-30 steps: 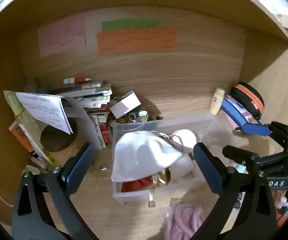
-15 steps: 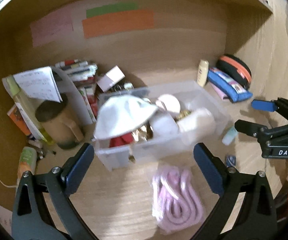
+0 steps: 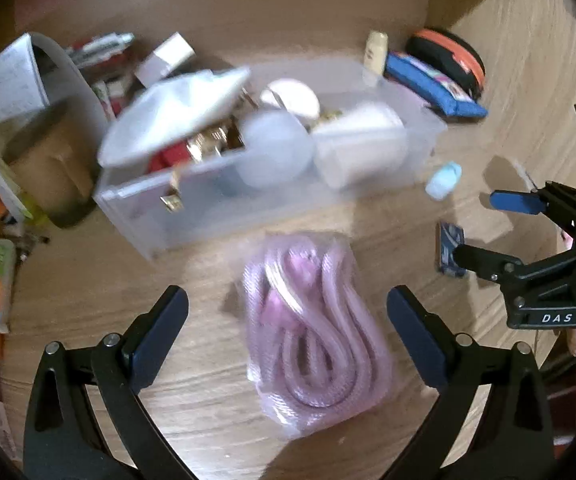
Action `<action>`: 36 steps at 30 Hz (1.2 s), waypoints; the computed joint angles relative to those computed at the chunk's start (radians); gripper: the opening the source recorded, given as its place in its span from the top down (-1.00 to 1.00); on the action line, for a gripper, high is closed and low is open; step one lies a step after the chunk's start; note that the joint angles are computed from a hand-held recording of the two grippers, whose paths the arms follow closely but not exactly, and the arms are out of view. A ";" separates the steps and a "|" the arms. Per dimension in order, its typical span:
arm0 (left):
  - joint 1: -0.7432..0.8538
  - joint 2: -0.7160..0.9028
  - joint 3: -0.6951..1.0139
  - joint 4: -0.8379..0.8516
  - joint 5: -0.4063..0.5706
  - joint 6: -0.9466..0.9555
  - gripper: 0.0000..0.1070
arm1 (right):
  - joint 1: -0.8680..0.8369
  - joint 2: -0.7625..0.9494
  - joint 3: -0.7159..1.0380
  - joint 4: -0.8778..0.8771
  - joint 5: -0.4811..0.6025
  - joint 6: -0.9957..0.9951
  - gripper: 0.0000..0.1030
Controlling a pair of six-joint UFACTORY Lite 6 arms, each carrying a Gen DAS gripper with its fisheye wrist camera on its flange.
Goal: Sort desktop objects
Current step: 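Grasp the bagged pink rope with the left tool while the right tool grasps the blue Max box, then carry the rope bag and Max box over the bin and open both tools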
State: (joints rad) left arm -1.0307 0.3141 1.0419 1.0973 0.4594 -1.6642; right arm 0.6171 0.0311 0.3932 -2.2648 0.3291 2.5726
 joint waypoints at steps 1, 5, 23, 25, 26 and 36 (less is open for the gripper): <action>0.001 0.010 0.000 -0.004 -0.009 0.002 -0.89 | 0.002 0.010 0.001 -0.013 0.000 0.013 -0.61; 0.011 0.059 0.023 -0.050 -0.047 0.050 -0.89 | 0.021 0.053 0.010 -0.065 0.009 0.068 -0.61; 0.023 0.149 0.086 0.077 -0.055 -0.034 -0.24 | 0.016 0.075 0.000 -0.338 0.037 0.307 0.03; 0.026 0.142 0.077 0.097 -0.053 -0.057 -0.18 | 0.018 0.064 -0.009 -0.335 0.036 0.309 0.03; 0.025 0.135 0.069 0.108 -0.050 -0.072 -0.14 | 0.017 0.056 -0.014 -0.343 0.033 0.320 0.03; 0.009 0.020 -0.040 0.216 -0.035 -0.222 0.02 | -0.020 -0.098 -0.066 -0.361 -0.007 0.330 0.03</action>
